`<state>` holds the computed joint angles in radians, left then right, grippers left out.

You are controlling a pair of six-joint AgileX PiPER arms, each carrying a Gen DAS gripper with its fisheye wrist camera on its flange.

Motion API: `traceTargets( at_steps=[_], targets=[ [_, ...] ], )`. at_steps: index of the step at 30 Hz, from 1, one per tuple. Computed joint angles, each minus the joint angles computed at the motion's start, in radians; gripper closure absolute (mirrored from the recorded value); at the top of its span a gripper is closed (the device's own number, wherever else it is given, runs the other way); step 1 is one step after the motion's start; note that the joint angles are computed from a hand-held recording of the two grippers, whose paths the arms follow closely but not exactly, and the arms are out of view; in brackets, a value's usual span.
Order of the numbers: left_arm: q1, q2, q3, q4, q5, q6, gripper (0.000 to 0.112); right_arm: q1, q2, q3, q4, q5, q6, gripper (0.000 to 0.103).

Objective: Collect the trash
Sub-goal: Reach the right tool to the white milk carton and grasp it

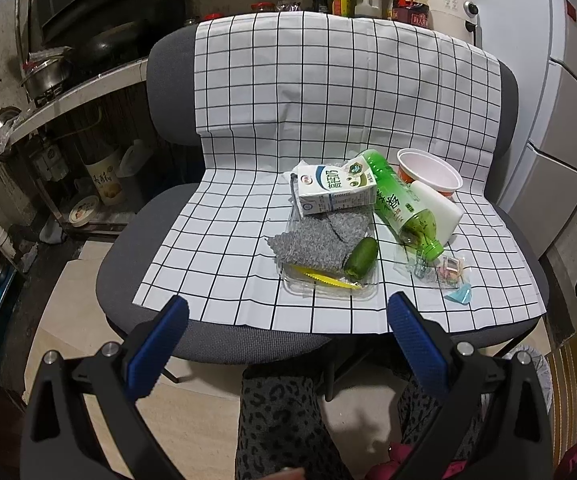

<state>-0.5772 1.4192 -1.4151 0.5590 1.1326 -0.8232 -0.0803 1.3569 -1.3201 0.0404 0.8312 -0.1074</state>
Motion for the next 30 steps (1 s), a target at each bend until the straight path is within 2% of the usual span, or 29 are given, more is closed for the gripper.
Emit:
traceTargets(
  at_steps=[6,9,12,15,17,21,25,30],
  targets=[
    [0.063,0.037,0.021,-0.062,-0.04,0.038,0.016,0.028,0.06,-0.005,-0.006,-0.023,0.006,0.007],
    [0.09,0.059,0.031,-0.08,-0.082,0.064,0.016,0.024,0.096,-0.005,0.061,-0.058,-0.052,0.007],
    [0.126,0.082,0.042,-0.124,-0.156,0.12,0.016,0.012,0.131,-0.001,0.161,-0.108,-0.137,0.007],
    [0.134,0.13,0.026,-0.098,-0.185,0.125,0.016,0.028,0.167,-0.006,0.181,-0.178,-0.148,0.006],
    [0.16,0.163,0.004,-0.129,-0.205,0.154,0.016,0.026,0.203,-0.027,0.267,-0.209,-0.223,0.006],
    [0.23,0.182,0.011,-0.207,-0.311,0.188,0.016,0.054,0.308,-0.153,0.33,-0.145,-0.298,0.006],
    [0.267,0.233,-0.049,-0.174,-0.285,0.197,0.016,0.101,0.395,-0.257,0.429,-0.117,-0.427,0.006],
    [0.357,0.293,-0.134,-0.241,-0.242,0.256,0.016,0.177,0.578,-0.521,0.424,-0.018,-0.414,0.008]
  ],
)
